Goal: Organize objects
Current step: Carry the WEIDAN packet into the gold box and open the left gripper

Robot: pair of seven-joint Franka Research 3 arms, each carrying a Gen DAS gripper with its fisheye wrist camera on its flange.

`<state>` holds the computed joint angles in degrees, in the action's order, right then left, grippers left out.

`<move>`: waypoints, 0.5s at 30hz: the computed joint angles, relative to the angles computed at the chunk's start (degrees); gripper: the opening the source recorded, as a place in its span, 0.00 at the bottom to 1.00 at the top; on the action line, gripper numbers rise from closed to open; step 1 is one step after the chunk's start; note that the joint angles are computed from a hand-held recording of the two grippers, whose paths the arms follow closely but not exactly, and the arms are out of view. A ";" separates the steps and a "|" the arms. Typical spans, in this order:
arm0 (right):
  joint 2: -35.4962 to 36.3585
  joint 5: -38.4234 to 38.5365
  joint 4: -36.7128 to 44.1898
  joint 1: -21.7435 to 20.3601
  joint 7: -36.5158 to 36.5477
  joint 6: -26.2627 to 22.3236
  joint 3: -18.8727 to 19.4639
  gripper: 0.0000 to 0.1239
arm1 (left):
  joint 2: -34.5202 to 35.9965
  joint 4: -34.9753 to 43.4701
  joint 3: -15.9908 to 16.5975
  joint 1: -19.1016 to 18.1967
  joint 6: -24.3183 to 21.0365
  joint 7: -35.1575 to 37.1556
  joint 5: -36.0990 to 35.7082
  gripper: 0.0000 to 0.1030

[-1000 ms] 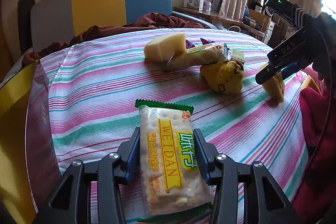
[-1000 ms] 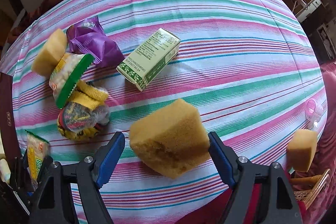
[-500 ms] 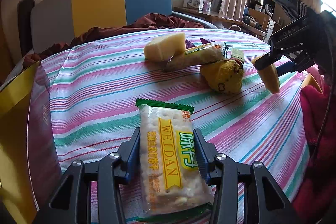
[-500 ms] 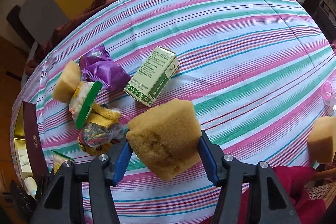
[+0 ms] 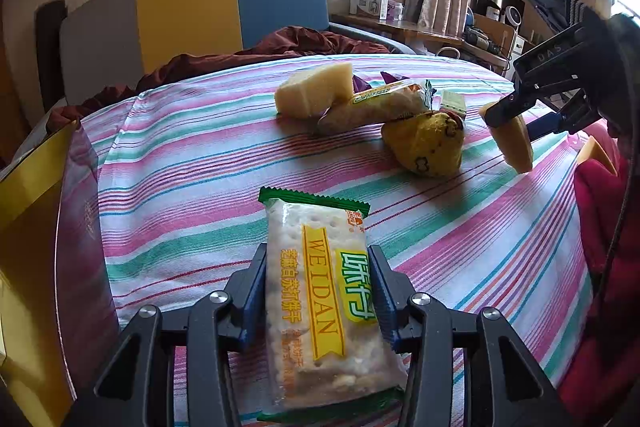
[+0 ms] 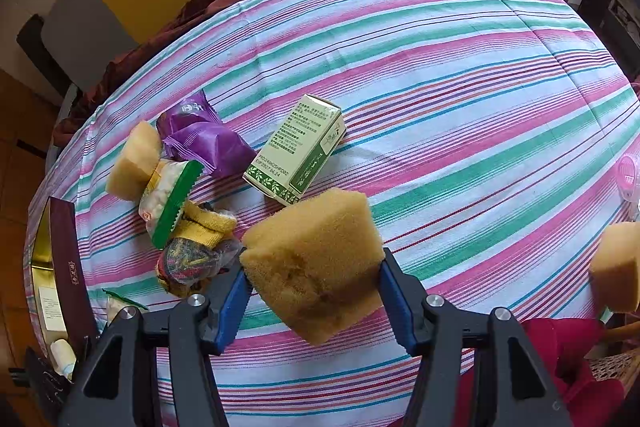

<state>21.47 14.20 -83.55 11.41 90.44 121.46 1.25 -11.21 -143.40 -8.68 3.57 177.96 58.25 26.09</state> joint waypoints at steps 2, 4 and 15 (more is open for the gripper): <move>-0.24 0.15 -0.30 -0.06 -0.14 0.08 0.01 0.49 | -0.07 0.01 -0.32 0.36 -0.07 -0.40 0.51 0.45; 0.00 0.12 -0.08 0.01 0.06 -0.04 -0.01 0.49 | -0.08 -0.04 -0.11 0.18 0.03 -0.36 0.43 0.45; 0.45 -0.46 0.86 0.01 0.27 -2.11 -0.17 0.49 | -1.08 0.05 2.62 -3.53 -2.88 3.96 -4.73 0.43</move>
